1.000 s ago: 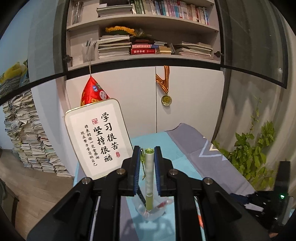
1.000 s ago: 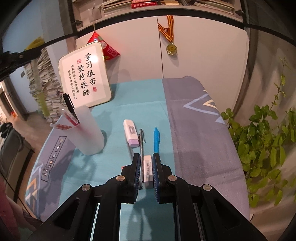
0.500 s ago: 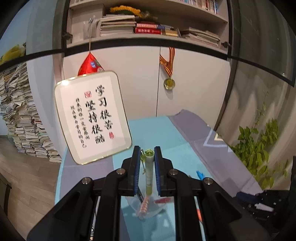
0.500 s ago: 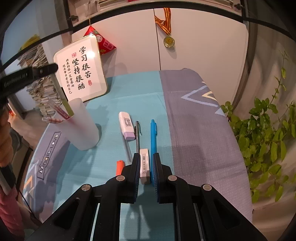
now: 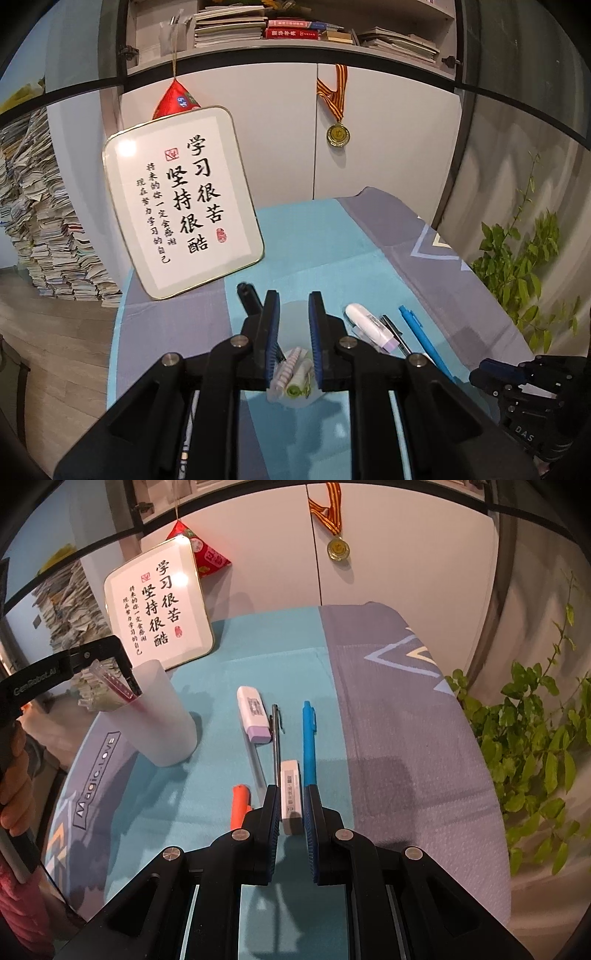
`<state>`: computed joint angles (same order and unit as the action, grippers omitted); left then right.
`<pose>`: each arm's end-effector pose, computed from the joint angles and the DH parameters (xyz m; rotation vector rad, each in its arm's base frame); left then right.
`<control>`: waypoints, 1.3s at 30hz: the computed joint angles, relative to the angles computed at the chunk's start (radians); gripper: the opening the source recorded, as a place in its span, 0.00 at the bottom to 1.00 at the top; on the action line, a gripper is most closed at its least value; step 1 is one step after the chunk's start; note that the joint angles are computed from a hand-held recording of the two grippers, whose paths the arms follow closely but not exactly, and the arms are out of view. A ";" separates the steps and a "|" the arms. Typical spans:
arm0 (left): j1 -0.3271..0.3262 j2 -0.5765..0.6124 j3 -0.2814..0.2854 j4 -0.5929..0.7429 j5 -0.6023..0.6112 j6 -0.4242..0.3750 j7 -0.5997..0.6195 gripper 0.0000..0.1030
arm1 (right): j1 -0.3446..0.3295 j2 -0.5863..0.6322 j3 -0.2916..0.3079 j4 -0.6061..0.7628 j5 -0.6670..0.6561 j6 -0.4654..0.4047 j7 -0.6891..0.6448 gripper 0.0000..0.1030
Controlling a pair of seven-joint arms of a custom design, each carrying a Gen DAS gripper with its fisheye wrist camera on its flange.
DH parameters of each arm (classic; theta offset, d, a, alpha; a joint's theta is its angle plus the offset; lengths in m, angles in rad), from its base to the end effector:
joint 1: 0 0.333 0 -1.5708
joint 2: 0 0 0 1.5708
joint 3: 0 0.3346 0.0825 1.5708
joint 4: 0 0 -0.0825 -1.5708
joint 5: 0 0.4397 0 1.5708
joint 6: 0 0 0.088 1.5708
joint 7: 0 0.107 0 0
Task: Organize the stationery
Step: 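Grasp the clear gel pen with the left gripper while the right tool approaches the blue pen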
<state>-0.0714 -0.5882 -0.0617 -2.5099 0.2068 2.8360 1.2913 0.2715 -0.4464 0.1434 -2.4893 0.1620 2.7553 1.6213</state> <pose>0.4567 -0.0758 0.5859 -1.6463 1.6915 -0.8359 0.4549 0.1981 0.5181 -1.9541 1.5243 -0.4300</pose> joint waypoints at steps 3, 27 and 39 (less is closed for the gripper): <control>0.018 -0.040 -0.017 -0.022 0.021 0.014 -0.012 0.24 | 0.001 0.000 -0.001 0.000 0.000 -0.004 0.001 0.11; -0.247 0.027 0.063 -0.064 -0.248 -0.081 0.247 0.26 | 0.006 0.051 -0.044 -0.002 0.051 -0.041 -0.031 0.11; -0.158 0.199 -0.037 0.041 -0.207 -0.127 0.157 0.26 | 0.048 0.090 -0.078 0.013 0.156 -0.036 -0.190 0.12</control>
